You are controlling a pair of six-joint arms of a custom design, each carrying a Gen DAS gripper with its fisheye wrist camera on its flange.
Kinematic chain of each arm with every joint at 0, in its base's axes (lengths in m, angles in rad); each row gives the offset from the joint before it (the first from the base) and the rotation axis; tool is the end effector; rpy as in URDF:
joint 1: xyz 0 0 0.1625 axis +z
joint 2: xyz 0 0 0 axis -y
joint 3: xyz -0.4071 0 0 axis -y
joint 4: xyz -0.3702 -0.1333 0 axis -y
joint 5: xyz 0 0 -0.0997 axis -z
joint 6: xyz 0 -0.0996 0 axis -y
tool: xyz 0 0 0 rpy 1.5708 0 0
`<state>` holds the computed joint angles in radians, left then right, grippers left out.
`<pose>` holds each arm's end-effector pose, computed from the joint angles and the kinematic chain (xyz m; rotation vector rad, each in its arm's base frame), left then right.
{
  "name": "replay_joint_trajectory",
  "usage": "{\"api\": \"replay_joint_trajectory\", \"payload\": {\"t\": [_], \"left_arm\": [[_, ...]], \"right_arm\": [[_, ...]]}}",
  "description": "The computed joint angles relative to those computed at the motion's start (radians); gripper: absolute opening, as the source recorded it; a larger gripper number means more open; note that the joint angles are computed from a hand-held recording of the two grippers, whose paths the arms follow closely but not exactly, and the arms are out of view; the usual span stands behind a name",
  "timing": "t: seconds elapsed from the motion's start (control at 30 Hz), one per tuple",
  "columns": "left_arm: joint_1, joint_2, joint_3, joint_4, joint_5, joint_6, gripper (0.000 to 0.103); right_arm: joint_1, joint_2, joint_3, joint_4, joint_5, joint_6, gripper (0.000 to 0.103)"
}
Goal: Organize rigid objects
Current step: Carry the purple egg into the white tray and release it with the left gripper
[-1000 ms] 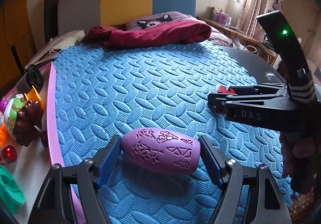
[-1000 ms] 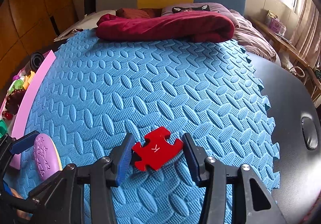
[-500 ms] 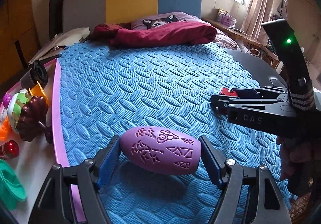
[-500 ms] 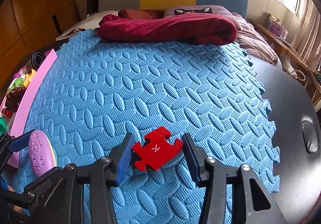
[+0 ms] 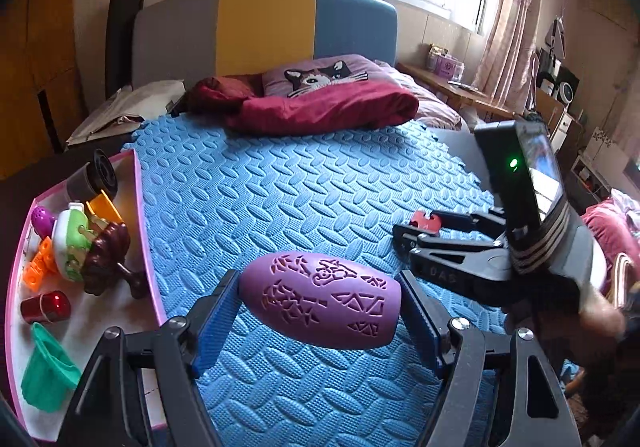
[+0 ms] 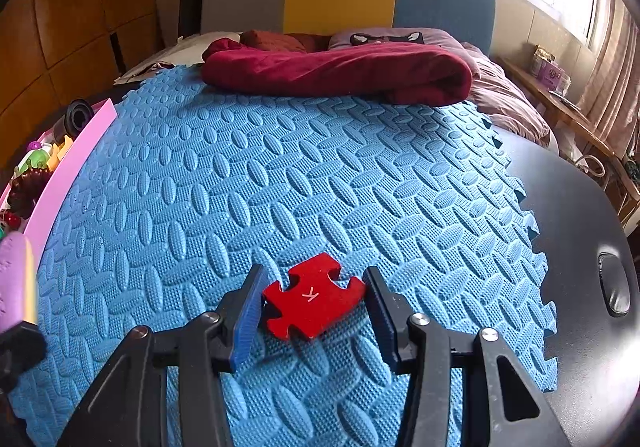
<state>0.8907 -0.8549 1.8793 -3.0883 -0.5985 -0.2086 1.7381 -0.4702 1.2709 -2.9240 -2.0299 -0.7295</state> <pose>-0.1933 -0.5818 0.1511 0.2354 2.2653 -1.0259 0.2132 -0.7270 0.0575 0.9371 -2.3310 0.5203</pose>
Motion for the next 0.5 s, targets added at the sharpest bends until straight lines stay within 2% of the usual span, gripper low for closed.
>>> {"api": "replay_joint_trajectory", "payload": {"t": [0.3, 0.4, 0.5], "left_arm": [[-0.031, -0.088, 0.062, -0.017, 0.014, -0.039, 0.077], [-0.029, -0.145, 0.097, -0.012, 0.001, -0.087, 0.077], [-0.032, -0.213, 0.148, -0.018, 0.030, -0.127, 0.077]], "right_arm": [[0.000, 0.002, -0.002, -0.005, -0.003, 0.002, 0.049], [0.004, 0.006, 0.002, -0.027, -0.011, -0.021, 0.049], [0.007, 0.011, 0.006, -0.048, -0.018, -0.043, 0.049]]}}
